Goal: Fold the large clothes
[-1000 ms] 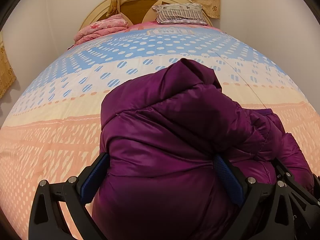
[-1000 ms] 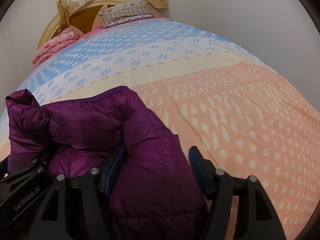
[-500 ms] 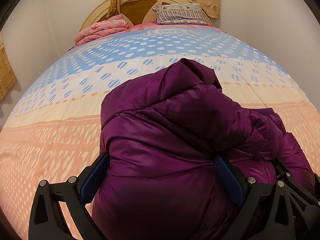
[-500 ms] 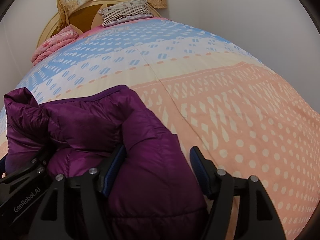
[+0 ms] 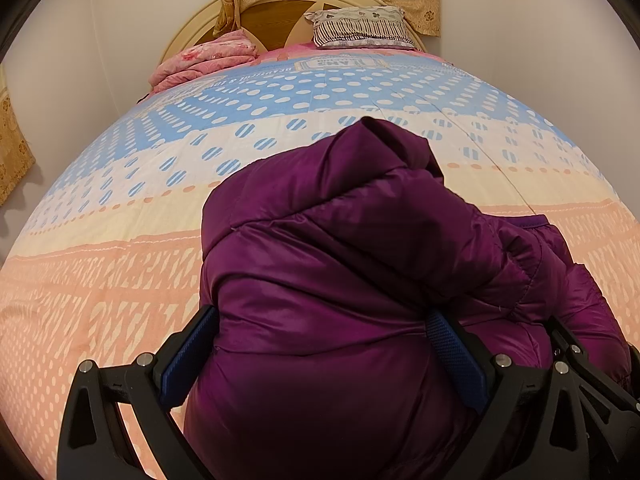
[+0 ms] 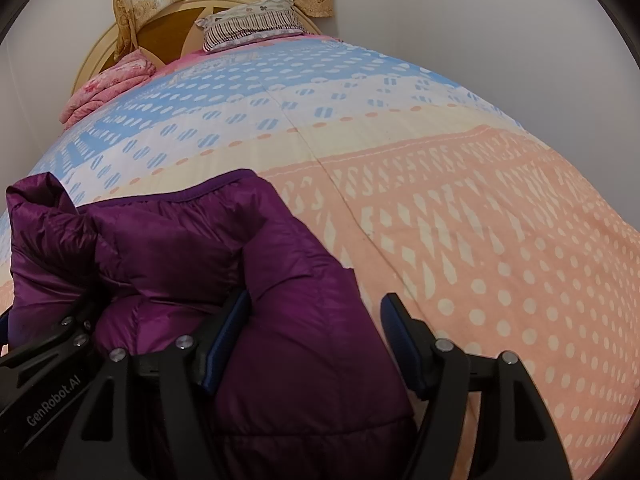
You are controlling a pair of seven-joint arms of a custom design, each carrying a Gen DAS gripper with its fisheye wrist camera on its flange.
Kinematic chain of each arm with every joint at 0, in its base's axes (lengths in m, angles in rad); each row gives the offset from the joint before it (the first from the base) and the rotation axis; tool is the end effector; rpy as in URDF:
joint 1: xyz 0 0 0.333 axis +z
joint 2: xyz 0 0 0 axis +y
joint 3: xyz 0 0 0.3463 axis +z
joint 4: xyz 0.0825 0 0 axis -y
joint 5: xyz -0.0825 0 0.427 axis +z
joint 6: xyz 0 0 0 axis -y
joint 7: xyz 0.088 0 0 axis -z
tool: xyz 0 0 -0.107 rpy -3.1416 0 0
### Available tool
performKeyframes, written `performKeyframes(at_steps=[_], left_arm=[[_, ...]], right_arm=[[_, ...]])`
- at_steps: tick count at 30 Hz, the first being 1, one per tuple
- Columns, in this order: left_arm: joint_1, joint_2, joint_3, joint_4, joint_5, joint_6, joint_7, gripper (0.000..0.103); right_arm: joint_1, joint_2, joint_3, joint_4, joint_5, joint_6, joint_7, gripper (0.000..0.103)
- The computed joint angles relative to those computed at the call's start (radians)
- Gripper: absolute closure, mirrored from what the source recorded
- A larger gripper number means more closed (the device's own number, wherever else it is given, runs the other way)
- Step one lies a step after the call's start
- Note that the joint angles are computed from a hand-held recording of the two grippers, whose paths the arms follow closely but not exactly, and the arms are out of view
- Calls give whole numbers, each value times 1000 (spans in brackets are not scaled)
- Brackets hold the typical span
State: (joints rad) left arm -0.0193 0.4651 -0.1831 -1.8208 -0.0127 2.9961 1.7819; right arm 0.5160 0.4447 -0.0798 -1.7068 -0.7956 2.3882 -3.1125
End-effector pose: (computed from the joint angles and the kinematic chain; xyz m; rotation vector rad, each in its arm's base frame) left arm 0.7301 -0.1314 0.3689 -1.4796 2.1194 -0.7565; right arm 0.6686 0.3120 0.3648 -1.2266 2.3768 -0.7904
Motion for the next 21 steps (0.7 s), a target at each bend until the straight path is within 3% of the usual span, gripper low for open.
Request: performKeyframes(at_steps=[17, 21], left_arm=[[-3, 0, 3, 0, 6, 0, -5, 1], [53, -17, -53, -6, -26, -42, 54, 1]], right_arm=[[2, 5, 1, 8, 6, -15, -7, 31], [-3, 2, 3, 3, 12, 0, -14, 29]])
